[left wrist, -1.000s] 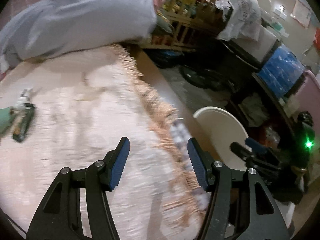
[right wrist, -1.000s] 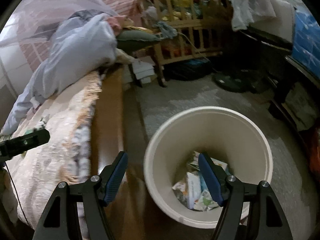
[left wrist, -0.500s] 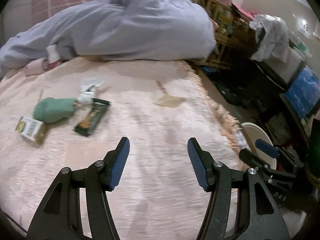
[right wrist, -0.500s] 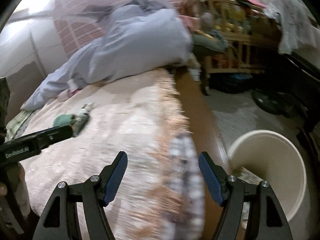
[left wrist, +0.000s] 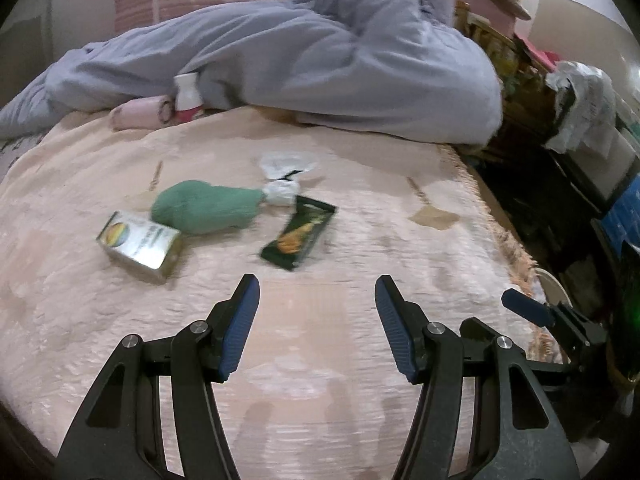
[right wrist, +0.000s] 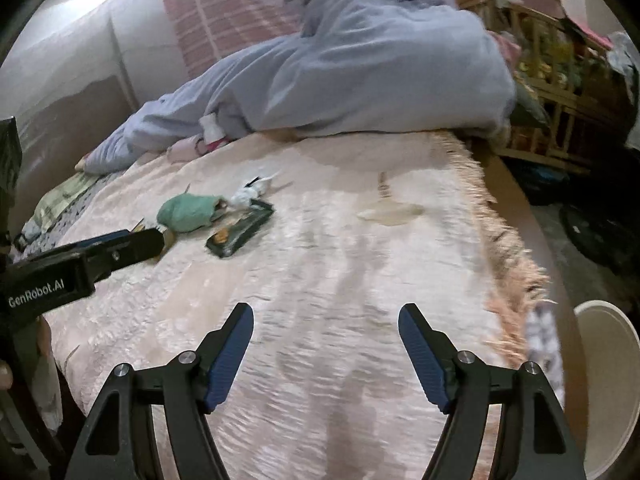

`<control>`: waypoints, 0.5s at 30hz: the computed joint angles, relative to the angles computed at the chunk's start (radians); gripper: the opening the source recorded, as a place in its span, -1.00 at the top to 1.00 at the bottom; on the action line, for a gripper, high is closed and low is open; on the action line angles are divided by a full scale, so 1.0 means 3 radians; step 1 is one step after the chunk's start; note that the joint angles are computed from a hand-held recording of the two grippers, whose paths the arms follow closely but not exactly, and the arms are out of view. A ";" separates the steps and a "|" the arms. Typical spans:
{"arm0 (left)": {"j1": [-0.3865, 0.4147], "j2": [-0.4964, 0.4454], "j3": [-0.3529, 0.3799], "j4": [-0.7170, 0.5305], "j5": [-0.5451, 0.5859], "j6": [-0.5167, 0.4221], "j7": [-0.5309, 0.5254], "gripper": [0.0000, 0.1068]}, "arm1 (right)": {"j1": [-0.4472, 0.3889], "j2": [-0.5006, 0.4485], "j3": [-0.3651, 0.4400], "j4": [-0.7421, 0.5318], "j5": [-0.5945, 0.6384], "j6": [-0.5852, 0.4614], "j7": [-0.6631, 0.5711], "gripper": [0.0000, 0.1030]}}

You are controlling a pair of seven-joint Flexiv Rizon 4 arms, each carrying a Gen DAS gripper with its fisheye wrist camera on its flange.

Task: Collect trash
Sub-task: 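Return both open tools to the trash on the bed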

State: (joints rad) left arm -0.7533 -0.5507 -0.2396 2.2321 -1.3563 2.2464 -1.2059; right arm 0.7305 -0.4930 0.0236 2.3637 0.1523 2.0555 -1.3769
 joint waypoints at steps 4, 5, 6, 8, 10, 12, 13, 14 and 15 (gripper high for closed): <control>0.0070 0.0073 0.0059 0.0205 0.0154 -0.0051 -0.0242 -0.10 | 0.0056 -0.0051 0.0016 -0.0101 -0.0071 -0.0108 0.0006 -0.42; 0.0080 0.0087 0.0080 0.0255 0.0185 -0.0062 -0.0300 -0.10 | 0.0051 -0.0061 0.0027 -0.0118 -0.0097 -0.0122 0.0014 -0.42; 0.0089 0.0103 0.0102 0.0304 0.0208 -0.0075 -0.0354 -0.10 | 0.0024 -0.0085 0.0067 -0.0156 -0.0151 -0.0148 0.0032 -0.42; 0.0116 0.0137 0.0150 0.0414 0.0273 -0.0115 -0.0462 -0.10 | -0.0079 -0.0134 0.0174 -0.0223 -0.0281 -0.0188 0.0090 -0.42; 0.0148 0.0167 0.0198 0.0517 0.0334 -0.0161 -0.0572 -0.10 | -0.0181 -0.0191 0.0267 -0.0300 -0.0416 -0.0242 0.0158 -0.42; 0.0187 0.0201 0.0250 0.0625 0.0404 -0.0212 -0.0695 -0.10 | -0.0211 -0.0256 0.0291 -0.0394 -0.0521 -0.0313 0.0219 -0.42; 0.0213 0.0217 0.0279 0.0685 0.0452 -0.0235 -0.0770 -0.10 | -0.0245 -0.0292 0.0321 -0.0446 -0.0580 -0.0346 0.0255 -0.42; 0.0238 0.0228 0.0308 0.0734 0.0516 -0.0254 -0.0845 -0.10 | -0.0316 -0.0341 0.0386 -0.0514 -0.0662 -0.0392 0.0306 -0.42; 0.0267 0.0245 0.0336 0.0788 0.0588 -0.0275 -0.0934 -0.10 | -0.0407 -0.0392 0.0466 -0.0584 -0.0754 -0.0440 0.0359 -0.42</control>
